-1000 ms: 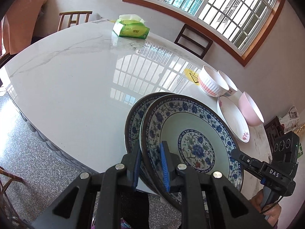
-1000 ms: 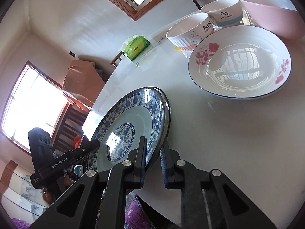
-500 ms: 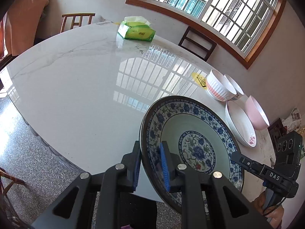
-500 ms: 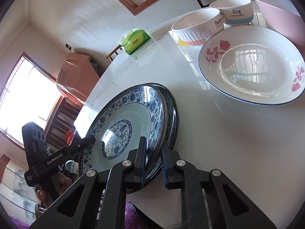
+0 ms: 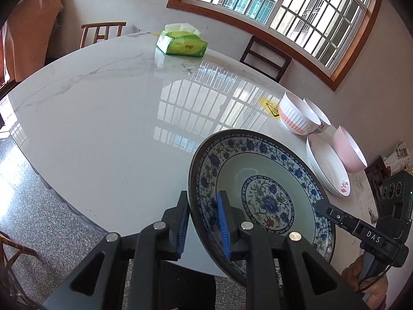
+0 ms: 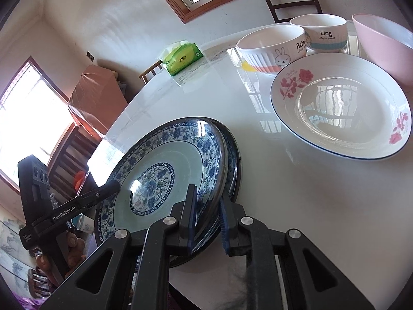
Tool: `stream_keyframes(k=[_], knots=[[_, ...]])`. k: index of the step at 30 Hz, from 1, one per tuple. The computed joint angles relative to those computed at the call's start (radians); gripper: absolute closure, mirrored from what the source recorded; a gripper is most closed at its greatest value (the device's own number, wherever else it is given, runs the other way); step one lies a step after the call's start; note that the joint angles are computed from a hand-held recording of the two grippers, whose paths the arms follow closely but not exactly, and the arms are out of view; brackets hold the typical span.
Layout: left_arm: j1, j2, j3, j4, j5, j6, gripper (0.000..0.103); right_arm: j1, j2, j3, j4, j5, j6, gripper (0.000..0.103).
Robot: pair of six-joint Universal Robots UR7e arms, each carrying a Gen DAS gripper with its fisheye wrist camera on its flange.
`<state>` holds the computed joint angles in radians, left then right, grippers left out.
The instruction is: Organize plates and bowls
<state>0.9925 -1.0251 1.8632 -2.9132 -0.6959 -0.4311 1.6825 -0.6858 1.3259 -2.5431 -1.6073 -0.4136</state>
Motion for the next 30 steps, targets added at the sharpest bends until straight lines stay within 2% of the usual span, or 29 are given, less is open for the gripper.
stream_keyframes(k=[6,12,19,25,26,29,30], knots=[[0.003,0.01,0.002,-0.006,0.009,0.011,0.081,0.01,0.004,0.016,-0.058,-0.031,-0.027,0.085],[-0.038,0.043,0.012,-0.131,0.109,0.151,0.078,0.028,0.011,0.036,-0.145,-0.082,-0.083,0.082],[-0.031,0.041,0.007,-0.098,0.077,0.128,0.078,0.049,0.026,0.054,-0.228,-0.136,-0.159,0.076],[-0.035,0.052,0.003,-0.103,0.088,0.136,0.078,0.06,0.031,0.067,-0.281,-0.171,-0.21,0.073],[-0.036,0.055,0.003,-0.109,0.092,0.142,0.078,0.06,0.031,0.067,-0.285,-0.172,-0.211,0.072],[-0.044,0.065,0.003,-0.126,0.115,0.164,0.078,0.067,0.033,0.084,-0.349,-0.199,-0.235,0.056],[-0.044,0.065,0.003,-0.127,0.109,0.166,0.078,0.068,0.032,0.086,-0.36,-0.2,-0.243,0.054]])
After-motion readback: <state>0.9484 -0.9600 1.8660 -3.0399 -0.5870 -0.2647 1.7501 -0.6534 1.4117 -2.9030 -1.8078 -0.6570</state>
